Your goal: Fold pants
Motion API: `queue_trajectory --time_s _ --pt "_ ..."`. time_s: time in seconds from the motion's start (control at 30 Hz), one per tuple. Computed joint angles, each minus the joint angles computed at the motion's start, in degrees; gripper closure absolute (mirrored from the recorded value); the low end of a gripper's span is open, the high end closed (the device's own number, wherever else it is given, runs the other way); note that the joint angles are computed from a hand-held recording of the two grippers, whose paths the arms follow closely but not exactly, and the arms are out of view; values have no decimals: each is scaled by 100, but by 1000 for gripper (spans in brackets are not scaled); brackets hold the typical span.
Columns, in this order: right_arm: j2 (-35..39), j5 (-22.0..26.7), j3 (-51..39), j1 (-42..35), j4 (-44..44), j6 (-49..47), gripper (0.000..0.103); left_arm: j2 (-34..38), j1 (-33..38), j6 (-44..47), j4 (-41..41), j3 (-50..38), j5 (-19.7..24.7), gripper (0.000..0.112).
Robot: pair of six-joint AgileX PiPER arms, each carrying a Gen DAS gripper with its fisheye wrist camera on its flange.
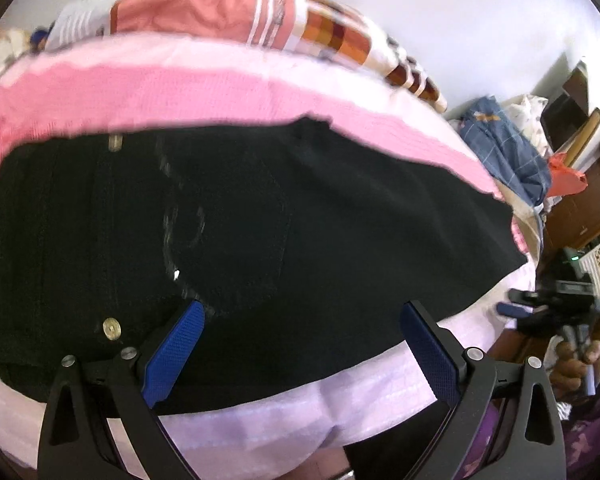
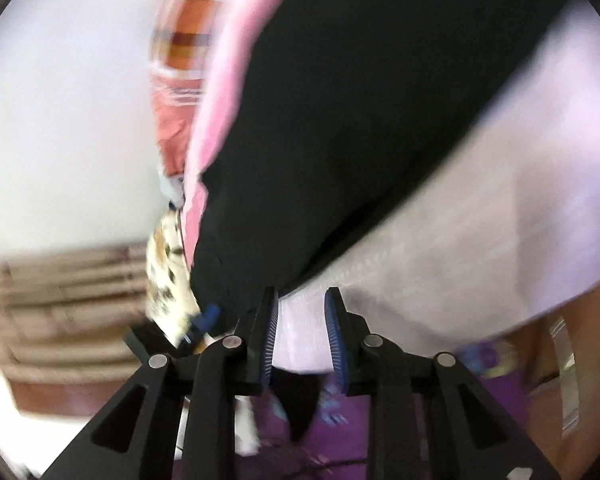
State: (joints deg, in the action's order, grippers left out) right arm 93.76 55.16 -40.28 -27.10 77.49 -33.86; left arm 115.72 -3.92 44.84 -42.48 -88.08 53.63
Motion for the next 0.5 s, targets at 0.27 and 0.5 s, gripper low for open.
queue_trajectory --time_s 0.27,0.5 --pt "13 -100 -2851 -1523 -3614 545 63 268 -585 -568 991 -404 -834 14" --pt "2550 1172 -5682 -2712 -3646 1099 56 962 -278 -1266 834 -1310 -251 14"
